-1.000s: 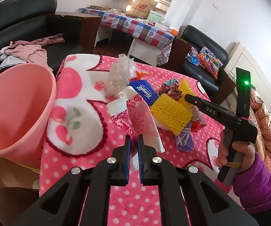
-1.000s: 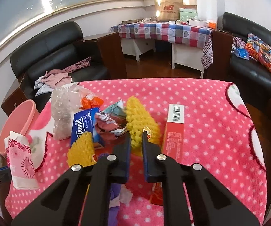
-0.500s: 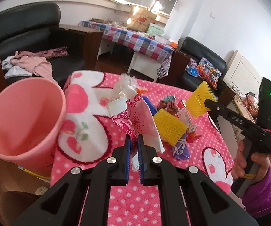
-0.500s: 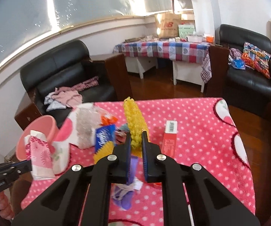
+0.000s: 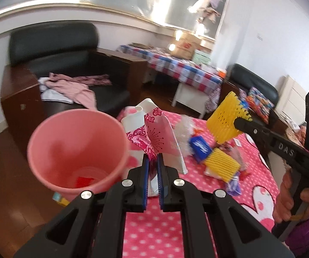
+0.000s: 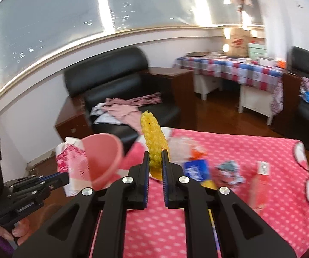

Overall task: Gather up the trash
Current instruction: 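Grasp the yellow foam fruit net with the right tool, then move both held items over the pink bucket and open both tools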

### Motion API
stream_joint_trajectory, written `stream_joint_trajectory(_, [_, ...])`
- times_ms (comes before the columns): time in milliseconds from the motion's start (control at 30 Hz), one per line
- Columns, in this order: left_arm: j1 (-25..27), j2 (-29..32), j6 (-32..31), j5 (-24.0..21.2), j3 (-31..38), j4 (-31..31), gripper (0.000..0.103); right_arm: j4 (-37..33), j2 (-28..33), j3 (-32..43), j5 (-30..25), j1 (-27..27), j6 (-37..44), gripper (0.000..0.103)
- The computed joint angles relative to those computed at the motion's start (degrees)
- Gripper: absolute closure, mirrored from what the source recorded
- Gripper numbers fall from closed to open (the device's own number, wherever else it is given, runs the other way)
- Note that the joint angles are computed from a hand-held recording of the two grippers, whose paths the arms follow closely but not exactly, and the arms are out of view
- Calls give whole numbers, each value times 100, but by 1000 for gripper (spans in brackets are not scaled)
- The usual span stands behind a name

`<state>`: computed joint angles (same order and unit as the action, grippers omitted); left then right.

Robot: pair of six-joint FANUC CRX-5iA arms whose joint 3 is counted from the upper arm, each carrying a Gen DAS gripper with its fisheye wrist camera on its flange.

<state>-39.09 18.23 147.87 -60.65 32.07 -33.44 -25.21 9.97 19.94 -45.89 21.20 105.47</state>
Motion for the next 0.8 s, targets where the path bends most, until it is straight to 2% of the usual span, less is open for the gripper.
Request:
stream_joint_trajectory(100, [-26, -166, 212, -254, -124, -322, 97, -161, 103, 170, -142, 169, 168, 92])
stream_joint_trajectory(367, [190, -485, 534, -425, -563, -494, 96, -401, 578, 775, -597, 599, 358, 92])
stream_joint_trajectory(800, [853, -308, 171, -408, -819, 250, 96, -321, 1602, 1776, -1419, 873, -160, 92])
